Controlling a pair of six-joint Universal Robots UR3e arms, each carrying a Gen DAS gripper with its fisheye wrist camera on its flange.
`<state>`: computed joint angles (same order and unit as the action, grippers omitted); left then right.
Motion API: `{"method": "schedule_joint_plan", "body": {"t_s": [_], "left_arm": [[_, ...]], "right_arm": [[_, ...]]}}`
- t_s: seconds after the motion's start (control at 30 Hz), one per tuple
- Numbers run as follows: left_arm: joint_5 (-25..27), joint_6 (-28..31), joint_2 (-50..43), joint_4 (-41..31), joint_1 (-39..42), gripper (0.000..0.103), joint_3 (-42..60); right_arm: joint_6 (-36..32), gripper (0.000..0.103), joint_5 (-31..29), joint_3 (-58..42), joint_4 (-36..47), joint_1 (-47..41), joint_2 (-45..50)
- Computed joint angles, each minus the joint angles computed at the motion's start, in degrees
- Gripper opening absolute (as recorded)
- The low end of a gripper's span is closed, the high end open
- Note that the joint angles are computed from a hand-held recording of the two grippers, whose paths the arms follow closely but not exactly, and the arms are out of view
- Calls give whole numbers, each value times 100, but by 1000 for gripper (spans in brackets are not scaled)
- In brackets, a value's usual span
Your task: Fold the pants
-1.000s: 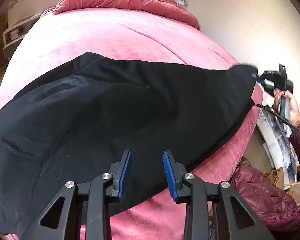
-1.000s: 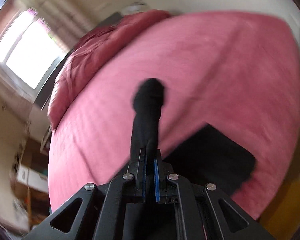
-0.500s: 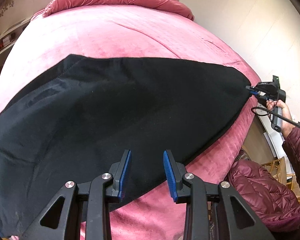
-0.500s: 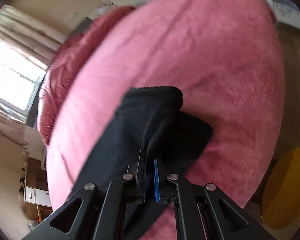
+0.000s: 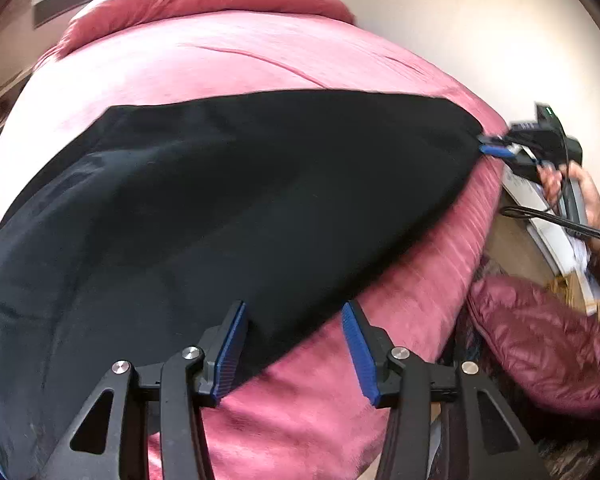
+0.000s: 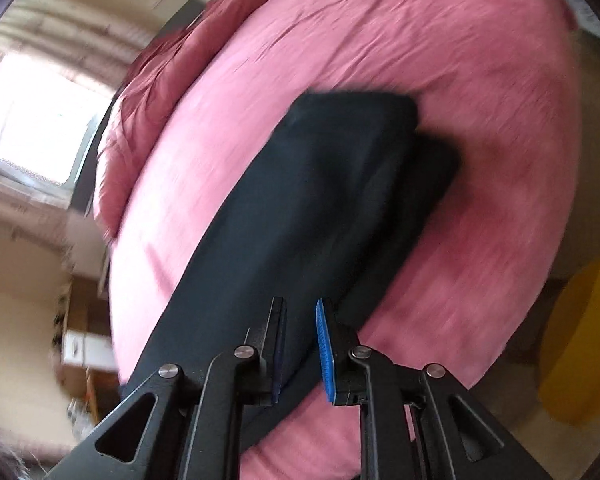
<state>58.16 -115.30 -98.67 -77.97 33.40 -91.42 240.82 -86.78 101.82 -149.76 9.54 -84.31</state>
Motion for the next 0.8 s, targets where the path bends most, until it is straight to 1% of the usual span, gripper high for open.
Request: {"method": "schedule_joint_plan", "body": {"t_s": [0.03,0.1,0.13,0.2,0.23,0.3,0.33,0.37,0.4,0.43,0.5,0.53,0.57,0.6,0.67,0.7,0.73,0.8], "left_arm": [[-5,114,44,14,-14,51,-81],[69,163,117,330,-82,51,-325],[80,175,109,374,-92,51,-351],[53,123,49,454,-97,51,-375],[35,41,-17,463,-101,51,-325],[-64,5,-182,216,-19,51,-99],[-127,-19,-217,195,27,50,-64],[-160,-16,-269,151,51,48,-13],[-162,-17,-316,129,54,44,36],[-158,-35,-342,163,61,39,49],[-160,-37,-386,122,83,38,113],[-189,-12,-380,80,112,37,138],[-218,28,-367,54,142,33,147],[-226,89,-365,15,167,31,164],[-217,152,-354,58,184,21,135],[-223,161,-336,73,192,19,125],[-248,173,-347,11,208,15,159],[-261,171,-365,-60,235,10,235]], "right_arm": [[62,17,153,-50,-149,118,146],[130,19,179,-254,-280,296,484],[208,25,251,-374,-277,357,679],[351,29,282,-386,-356,469,858],[401,29,228,-337,-423,553,888],[409,29,191,-311,-505,552,981],[392,28,168,-454,-485,540,1127],[410,25,101,-495,-433,554,1153],[418,17,33,-567,-347,576,1165],[398,10,-31,-748,-254,614,1286],[448,10,42,-675,-307,593,1228],[482,13,176,-568,-479,552,1171],[509,13,240,-452,-592,547,1076],[519,14,192,-446,-535,588,1016],[527,25,123,-333,-513,649,905],[585,37,138,-307,-546,649,903],[652,45,150,-219,-601,651,877],[758,45,77,-154,-672,694,921]]}}
